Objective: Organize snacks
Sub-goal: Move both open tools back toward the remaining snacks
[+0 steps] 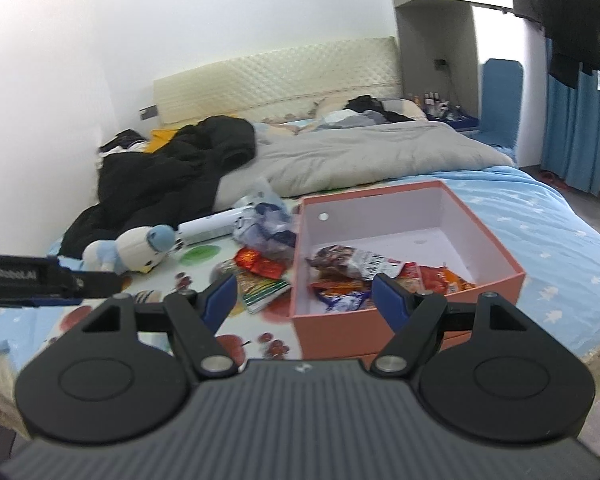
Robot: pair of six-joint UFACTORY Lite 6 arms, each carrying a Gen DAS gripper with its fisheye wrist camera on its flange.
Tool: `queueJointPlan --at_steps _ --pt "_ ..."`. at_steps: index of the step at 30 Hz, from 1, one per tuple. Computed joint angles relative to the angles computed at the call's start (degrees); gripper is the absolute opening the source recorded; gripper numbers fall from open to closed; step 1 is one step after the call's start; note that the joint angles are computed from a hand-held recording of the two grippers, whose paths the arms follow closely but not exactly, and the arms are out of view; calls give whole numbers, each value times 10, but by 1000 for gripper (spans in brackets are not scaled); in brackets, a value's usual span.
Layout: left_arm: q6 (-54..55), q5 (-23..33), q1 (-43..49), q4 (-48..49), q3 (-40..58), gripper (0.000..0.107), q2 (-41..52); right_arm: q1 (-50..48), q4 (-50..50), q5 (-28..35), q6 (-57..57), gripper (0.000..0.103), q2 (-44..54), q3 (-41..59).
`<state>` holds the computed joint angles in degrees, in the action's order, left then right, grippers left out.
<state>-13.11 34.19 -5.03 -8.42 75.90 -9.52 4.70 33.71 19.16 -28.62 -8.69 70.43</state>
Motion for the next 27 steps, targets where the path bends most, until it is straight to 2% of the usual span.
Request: queueJointPlan --at_steps 6,14,21,27 --pt "51 -9 47 -64 -82 75 -45 33 -17 6 2 76 -24 -27" --pt "132 -21 104 -146 -84 74 -7 68 -31 5 15 76 10 -8" --pt "230 -13 152 -226 10 71 117 116 -99 -9 71 75 95 49" --pt "263 8 171 -247 159 67 276 145 -141 -14 110 75 213 147"
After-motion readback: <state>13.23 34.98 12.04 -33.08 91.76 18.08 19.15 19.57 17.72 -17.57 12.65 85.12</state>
